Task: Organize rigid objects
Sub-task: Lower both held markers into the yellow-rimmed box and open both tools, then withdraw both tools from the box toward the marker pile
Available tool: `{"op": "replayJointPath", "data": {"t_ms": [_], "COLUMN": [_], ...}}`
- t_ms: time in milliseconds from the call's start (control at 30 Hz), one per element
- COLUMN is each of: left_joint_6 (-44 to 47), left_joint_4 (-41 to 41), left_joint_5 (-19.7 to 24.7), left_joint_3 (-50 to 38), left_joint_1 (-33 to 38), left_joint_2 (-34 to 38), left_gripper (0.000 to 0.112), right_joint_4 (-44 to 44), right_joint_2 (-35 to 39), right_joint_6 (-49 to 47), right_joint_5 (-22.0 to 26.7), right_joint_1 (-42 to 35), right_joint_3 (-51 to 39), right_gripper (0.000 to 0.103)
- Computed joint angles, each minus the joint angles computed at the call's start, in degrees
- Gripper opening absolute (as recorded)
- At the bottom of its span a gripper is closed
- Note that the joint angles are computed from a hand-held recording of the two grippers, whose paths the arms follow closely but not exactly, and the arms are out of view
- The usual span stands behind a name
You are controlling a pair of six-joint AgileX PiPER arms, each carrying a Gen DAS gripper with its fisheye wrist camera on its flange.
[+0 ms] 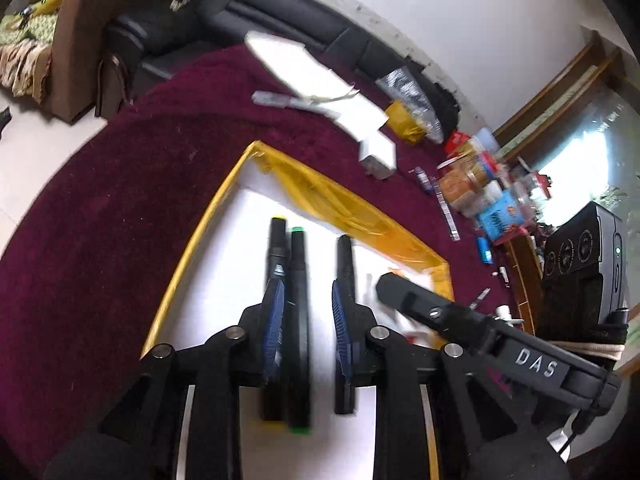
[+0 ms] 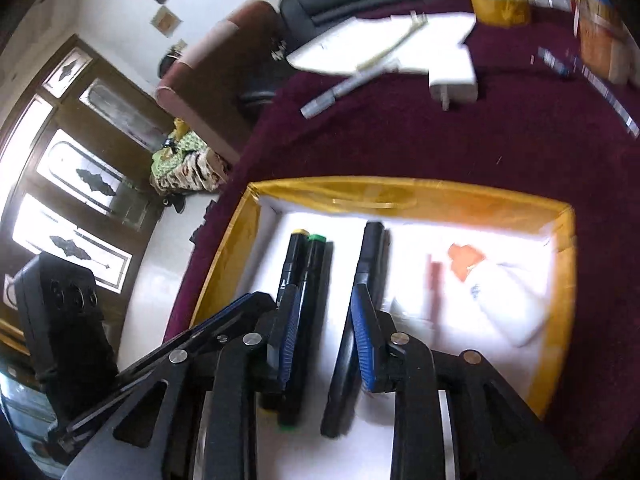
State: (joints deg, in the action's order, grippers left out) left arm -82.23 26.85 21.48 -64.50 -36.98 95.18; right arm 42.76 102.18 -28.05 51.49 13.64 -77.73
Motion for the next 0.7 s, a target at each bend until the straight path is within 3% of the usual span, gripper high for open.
{"op": "replayJointPath", "data": {"t_ms": [67,133,200,233,267,300,367,533,600,667,700], "left_joint_6": [-7.61,-14.11,-20.98,-23.76,-25.89,-27.2,-28.03,-28.52,-27.65,-22.21,-19.32], "left_joint_4": [7.68,14.34,21.57,24.88,27.75,30.25,33.05,33.83,32.3,25.21,21.53], "left_joint_5": [2.24,5.41,9.69,12.02,14.64,17.06,19.69,18.84,18.84,18.02,17.79], "left_joint_3": [0.3,-0.2,-1.7,-2.87,-4.63,-6.95,-11.67,-23.55,-27.69,-32.04,-33.88], "left_joint_1": [-3.64,-8.24,-14.18,-17.37,-20.67,-24.05,-29.04,-35.5,-36.33,-35.58,-35.22], "left_joint_2": [-2.54,-4.63,-5.9,-5.99,-5.41,-4.21,-1.13,9.7,14.12,18.1,19.32], "left_gripper": [0.031,0.047,0.06,0.062,0.068,0.073,0.076,0.076,0.076,0.076,0.076], "right_joint_4": [1.95,3.52,6.28,8.35,11.85,16.2,18.62,11.73,8.44,4.24,3.01], "right_joint_2": [-4.93,-14.17,-23.66,-27.1,-30.83,-33.51,-32.8,-17.12,-12.03,-7.71,-6.1], "right_joint_6": [-5.24,-12.77,-21.38,-25.48,-31.21,-36.94,-42.57,-39.85,-38.94,-37.55,-38.16], "right_joint_5": [-0.98,-5.88,-10.99,-13.98,-14.94,-15.07,-10.0,5.14,6.31,7.94,9.37], "right_joint_1": [-1.98,-4.75,-9.16,-11.17,-15.41,-20.37,-31.18,-52.43,-55.26,-56.4,-57.17], "right_joint_3": [3.64,10.86,18.47,21.52,24.86,27.66,27.29,14.0,9.77,5.38,4.34], "right_gripper": [0.024,0.026,0.052,0.083,0.102,0.102,0.102,0.099,0.086,0.064,0.058]}}
